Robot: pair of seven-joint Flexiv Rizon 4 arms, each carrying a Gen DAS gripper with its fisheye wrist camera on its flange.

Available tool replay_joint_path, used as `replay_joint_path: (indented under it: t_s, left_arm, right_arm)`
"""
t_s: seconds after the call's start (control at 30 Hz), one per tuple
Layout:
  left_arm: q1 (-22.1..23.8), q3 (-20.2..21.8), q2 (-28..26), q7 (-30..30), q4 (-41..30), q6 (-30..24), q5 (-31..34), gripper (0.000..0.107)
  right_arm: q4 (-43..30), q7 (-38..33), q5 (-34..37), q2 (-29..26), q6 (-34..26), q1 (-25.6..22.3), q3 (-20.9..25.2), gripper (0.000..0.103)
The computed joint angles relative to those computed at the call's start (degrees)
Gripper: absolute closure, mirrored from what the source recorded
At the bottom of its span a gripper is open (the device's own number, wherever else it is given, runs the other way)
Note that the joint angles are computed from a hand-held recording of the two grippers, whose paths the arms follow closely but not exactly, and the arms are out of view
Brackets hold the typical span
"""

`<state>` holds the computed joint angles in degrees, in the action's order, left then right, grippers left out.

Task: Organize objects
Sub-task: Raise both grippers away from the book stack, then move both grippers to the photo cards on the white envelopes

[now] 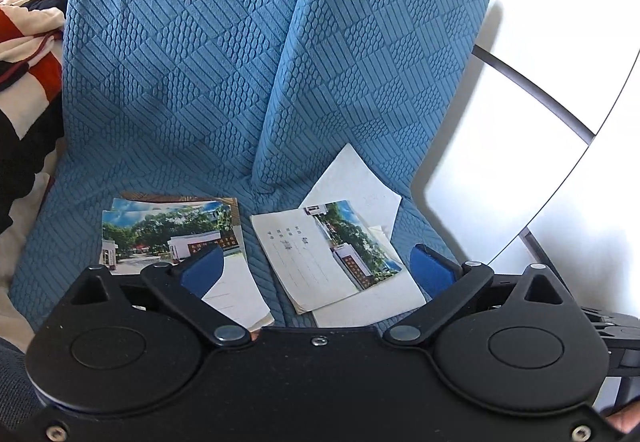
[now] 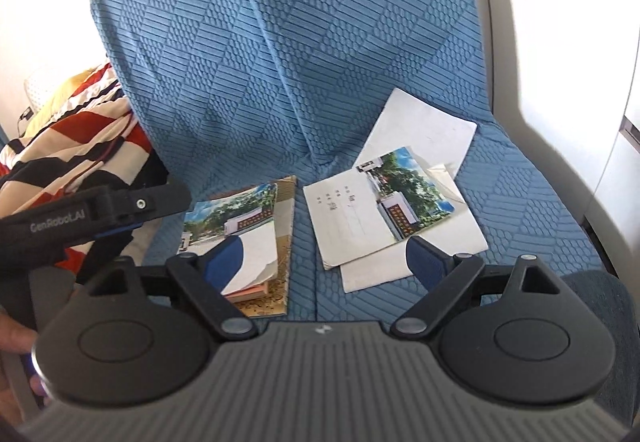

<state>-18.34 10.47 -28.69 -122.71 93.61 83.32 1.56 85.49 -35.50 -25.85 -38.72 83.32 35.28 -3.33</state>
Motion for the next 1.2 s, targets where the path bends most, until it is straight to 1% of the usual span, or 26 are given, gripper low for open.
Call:
replay_joint_path:
  t_s: [0.13, 0.27, 0.43, 0.53, 0.63, 0.77, 0.9, 0.97, 1.07, 1.2]
  left_arm:
    - [-0.2, 0.3, -1.4, -0.1, -1.3, -0.5, 0.0, 0.007]
    - [0.4, -0.3, -2.7, 0.5, -2.1, -0.1, -0.4, 0.007]
    - [-0.9, 1.7, -4.6, -0.2, -4.2, -0.8, 0.1, 0.006]
    - [-1.2, 2.5, -5.9, -0.8, -4.9, 0.6, 0.5, 0.006]
    - [-1.0, 2.8, -7.4, 0.0, -5.9, 1.8, 0.3, 0.005]
    - [-0.6, 3.5, -9.4, 0.7, -8.3, 0.2, -0.7, 0.005]
    - [2.2, 0.7, -11.1, 3.5, -10.6, -2.3, -2.3, 0.005]
    - [3.8, -1.3, -11.7, 4.8, -11.2, -3.2, -3.4, 0.005]
    - [5.5, -3.1, -12.7, 6.5, -12.8, -6.6, -5.1, 0.005]
    - [7.3, -5.3, -14.5, 9.2, -14.8, -8.7, -6.3, 0.005]
  right_arm:
    - [0.9, 1.7, 0.0, -0.3, 0.7, 0.9, -1.7, 0.013]
    - [1.1, 1.8, 0.0, -1.0, 1.5, 0.6, -1.8, 0.013]
    - [0.2, 1.5, 0.6, -2.5, 1.3, -0.1, -1.3, 0.013]
    - [-0.2, 1.4, 0.8, -3.5, 2.0, -0.1, -1.9, 0.013]
    - [-1.1, 1.7, 2.0, -5.4, 4.8, -0.2, -2.4, 0.013]
    - [-4.6, 0.5, 3.4, -8.5, 4.3, -1.4, -0.9, 0.013]
    - [-8.5, -1.8, 4.5, -11.9, 4.8, -2.9, 1.1, 0.013]
    - [-11.2, -3.6, 4.7, -13.7, 3.0, -3.9, 2.8, 0.013]
    - [-15.6, -6.4, 5.9, -16.6, 0.9, -5.7, 6.2, 0.013]
    - [-20.3, -9.6, 8.4, -19.3, -2.1, -7.3, 10.0, 0.014]
